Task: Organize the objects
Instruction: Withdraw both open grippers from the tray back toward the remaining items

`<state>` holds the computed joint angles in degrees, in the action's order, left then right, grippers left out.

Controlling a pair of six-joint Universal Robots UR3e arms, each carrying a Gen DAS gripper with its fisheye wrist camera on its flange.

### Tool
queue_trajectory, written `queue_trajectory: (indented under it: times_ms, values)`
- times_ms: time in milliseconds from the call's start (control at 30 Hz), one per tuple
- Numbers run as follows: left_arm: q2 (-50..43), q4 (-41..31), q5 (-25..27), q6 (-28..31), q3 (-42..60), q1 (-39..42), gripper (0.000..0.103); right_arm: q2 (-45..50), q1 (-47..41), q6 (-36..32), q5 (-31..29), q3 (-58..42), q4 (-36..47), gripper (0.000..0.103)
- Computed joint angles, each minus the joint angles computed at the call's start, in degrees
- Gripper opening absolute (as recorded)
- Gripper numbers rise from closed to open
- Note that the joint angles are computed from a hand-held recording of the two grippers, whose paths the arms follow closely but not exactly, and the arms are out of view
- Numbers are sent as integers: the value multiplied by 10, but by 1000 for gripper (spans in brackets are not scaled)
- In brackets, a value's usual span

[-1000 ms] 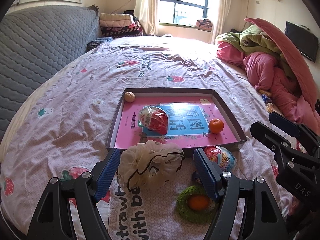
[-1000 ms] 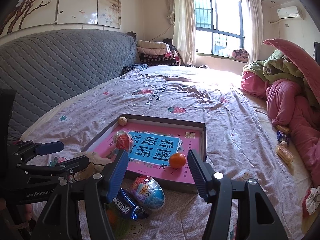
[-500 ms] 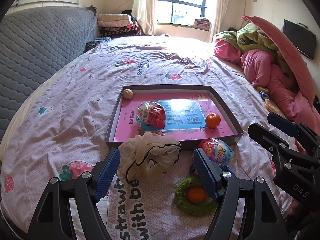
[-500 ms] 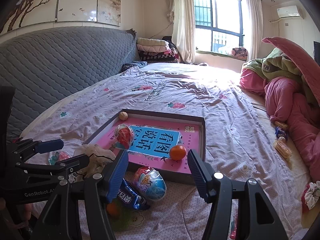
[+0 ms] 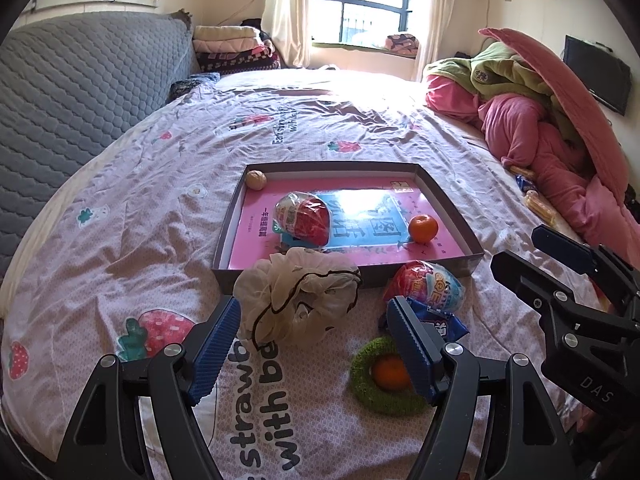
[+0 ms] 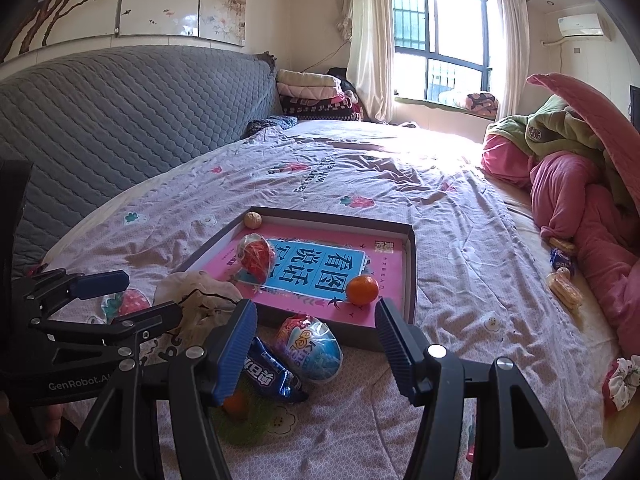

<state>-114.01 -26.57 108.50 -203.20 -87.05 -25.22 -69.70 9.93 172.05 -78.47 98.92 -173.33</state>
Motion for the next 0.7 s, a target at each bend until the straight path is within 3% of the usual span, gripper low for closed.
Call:
queue_trajectory:
  times_ms: [700]
  values:
    - [16,1,7,-4,-24,-11,77,-26,7,-1,-9,32,-8,61]
